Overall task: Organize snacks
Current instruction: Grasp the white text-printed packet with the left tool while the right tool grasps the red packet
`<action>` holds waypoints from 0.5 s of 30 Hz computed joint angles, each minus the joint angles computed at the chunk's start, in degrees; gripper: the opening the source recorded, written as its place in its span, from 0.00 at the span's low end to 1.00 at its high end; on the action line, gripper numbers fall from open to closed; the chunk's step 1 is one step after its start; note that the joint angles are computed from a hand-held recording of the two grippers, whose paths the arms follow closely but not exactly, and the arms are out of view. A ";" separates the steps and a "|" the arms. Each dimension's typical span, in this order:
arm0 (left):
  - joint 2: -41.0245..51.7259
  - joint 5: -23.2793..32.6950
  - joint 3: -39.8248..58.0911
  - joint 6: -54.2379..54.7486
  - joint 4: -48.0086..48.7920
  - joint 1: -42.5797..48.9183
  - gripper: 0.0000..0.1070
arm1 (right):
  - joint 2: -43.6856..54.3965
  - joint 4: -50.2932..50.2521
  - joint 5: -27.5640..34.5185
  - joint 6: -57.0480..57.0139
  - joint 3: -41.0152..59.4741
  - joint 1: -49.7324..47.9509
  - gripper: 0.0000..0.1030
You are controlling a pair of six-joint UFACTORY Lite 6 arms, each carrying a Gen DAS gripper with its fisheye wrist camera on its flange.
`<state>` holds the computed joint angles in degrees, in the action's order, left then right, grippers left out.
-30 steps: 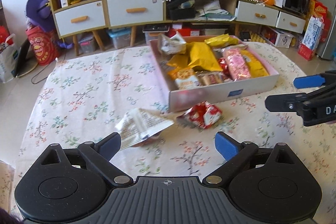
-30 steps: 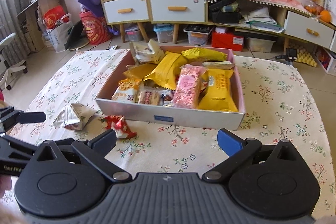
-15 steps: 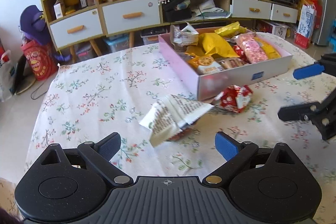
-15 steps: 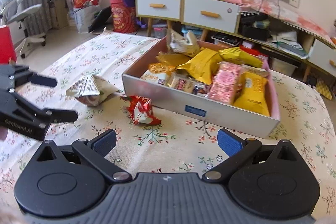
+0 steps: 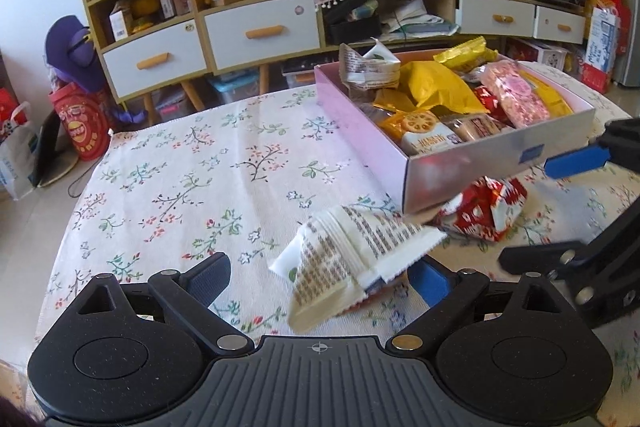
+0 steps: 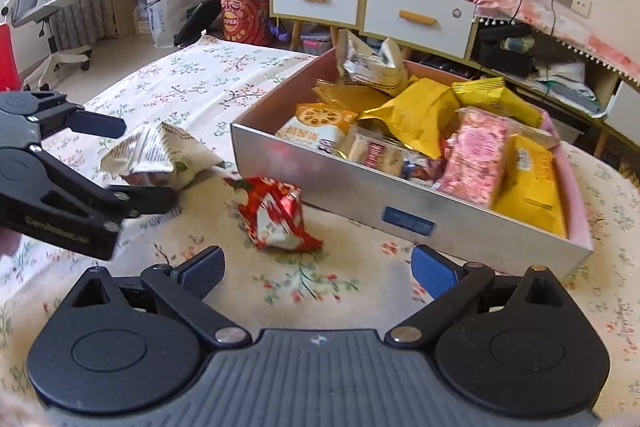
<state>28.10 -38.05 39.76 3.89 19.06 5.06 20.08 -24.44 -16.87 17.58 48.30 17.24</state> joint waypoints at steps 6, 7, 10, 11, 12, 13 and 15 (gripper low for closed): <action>1.11 2.29 2.34 -2.94 0.15 -1.24 0.79 | 2.39 4.67 0.10 -4.68 2.12 1.93 0.84; 1.22 2.59 2.55 -3.13 0.33 -1.44 0.75 | 2.72 4.55 0.14 -4.61 2.46 2.10 0.83; 1.33 3.26 2.84 -3.48 0.60 -1.78 0.65 | 3.27 6.96 -0.21 -7.20 2.77 3.16 0.81; 1.40 3.64 3.12 -3.68 0.59 -1.90 0.62 | 3.54 7.85 -0.11 -8.17 3.19 3.62 0.79; 1.34 3.92 3.19 -3.48 -0.05 -2.06 0.60 | 3.62 8.36 -0.03 -8.83 3.43 3.95 0.78; 1.22 4.03 3.14 -3.15 -0.78 -2.19 0.56 | 3.76 8.44 0.03 -9.02 3.79 4.17 0.76; 0.86 4.30 3.05 -3.33 -1.36 -2.30 0.53 | 4.10 7.50 0.60 -7.56 4.61 4.60 0.74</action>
